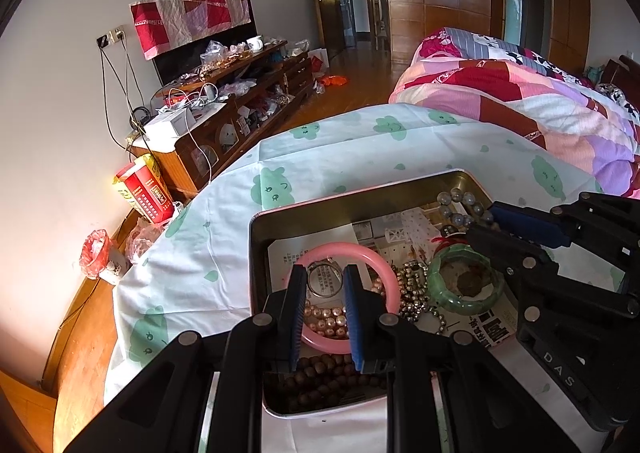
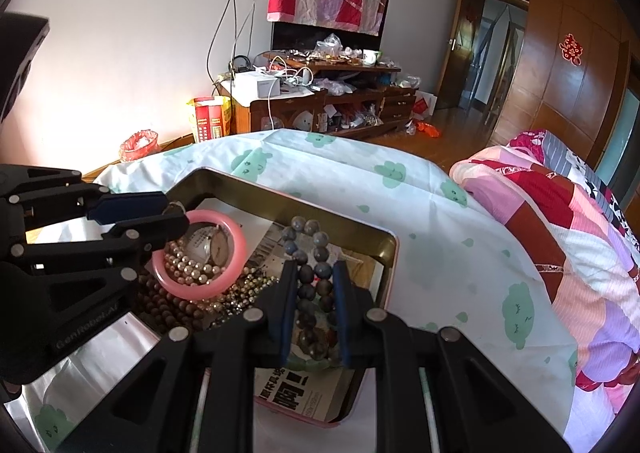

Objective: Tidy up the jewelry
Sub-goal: 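Lower ring and bead bracelet into the tin and open both tools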

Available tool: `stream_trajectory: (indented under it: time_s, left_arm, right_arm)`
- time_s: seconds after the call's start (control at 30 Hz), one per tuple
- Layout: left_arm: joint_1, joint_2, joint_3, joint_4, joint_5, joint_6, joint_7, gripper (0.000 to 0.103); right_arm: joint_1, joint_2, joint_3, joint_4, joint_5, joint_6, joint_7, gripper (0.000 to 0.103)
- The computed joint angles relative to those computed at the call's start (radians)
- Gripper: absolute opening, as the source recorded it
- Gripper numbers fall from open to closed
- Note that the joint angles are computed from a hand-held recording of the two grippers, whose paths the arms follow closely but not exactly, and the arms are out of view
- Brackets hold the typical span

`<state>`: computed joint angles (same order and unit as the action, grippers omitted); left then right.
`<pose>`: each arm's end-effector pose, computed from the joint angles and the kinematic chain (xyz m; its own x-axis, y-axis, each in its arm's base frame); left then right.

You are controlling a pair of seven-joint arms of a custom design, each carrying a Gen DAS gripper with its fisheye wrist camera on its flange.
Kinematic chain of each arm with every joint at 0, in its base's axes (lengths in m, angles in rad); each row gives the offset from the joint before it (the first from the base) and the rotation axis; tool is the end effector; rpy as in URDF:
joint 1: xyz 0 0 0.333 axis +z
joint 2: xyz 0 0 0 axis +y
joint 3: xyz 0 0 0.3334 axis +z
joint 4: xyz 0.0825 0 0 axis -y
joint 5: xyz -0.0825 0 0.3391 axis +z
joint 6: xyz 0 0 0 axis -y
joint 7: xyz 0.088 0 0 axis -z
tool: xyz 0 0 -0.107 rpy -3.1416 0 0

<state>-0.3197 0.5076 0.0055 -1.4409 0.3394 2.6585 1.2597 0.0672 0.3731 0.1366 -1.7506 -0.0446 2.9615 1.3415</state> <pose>0.6774 -0.2310 0.5106 -0.2017 -0.9730 -0.1121 -0.7072 0.2239 -0.6706 0.6565 0.1239 0.5013 0.3587 -0.9200 0.1582 -0.5862 -0.3539 -0.7288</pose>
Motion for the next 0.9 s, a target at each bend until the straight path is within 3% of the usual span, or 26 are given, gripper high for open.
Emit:
stream_trajectory:
  time_s: [0.13, 0.17, 0.2, 0.23, 0.27, 0.37, 0.6, 0.9]
  left_arm:
    - [-0.004, -0.002, 0.006, -0.003, 0.008, 0.003, -0.004, 0.022]
    - [-0.011, 0.000, 0.013, 0.001, 0.018, -0.005, -0.011, 0.035]
    - [-0.030, -0.001, 0.036, 0.002, 0.048, -0.013, -0.039, 0.047]
    - [-0.046, -0.003, 0.056, -0.001, 0.078, -0.012, -0.071, 0.067]
    - [-0.063, -0.014, 0.082, -0.020, 0.138, 0.007, -0.137, 0.071]
    - [-0.018, -0.042, 0.037, -0.064, 0.093, 0.036, -0.115, 0.071]
    - [-0.010, -0.107, 0.042, -0.161, 0.129, 0.088, -0.184, 0.071]
    - [-0.020, -0.205, 0.060, -0.297, 0.278, 0.160, -0.365, 0.071]
  right_arm:
    - [-0.004, 0.003, 0.007, 0.005, 0.007, -0.009, -0.007, 0.019]
    - [-0.015, 0.001, 0.021, 0.000, 0.018, -0.007, -0.021, 0.019]
    - [-0.011, -0.001, 0.016, -0.003, 0.017, -0.001, -0.020, 0.028]
    - [-0.003, -0.004, 0.006, -0.010, 0.011, 0.007, -0.013, 0.036]
    - [-0.010, -0.007, 0.013, -0.015, 0.017, 0.015, -0.017, 0.047]
    - [0.001, -0.017, -0.006, -0.033, 0.006, 0.033, 0.003, 0.049]
    - [0.008, -0.053, -0.028, -0.089, -0.018, 0.066, 0.061, 0.052]
    - [-0.019, -0.127, 0.003, -0.201, -0.011, 0.163, 0.093, 0.058]
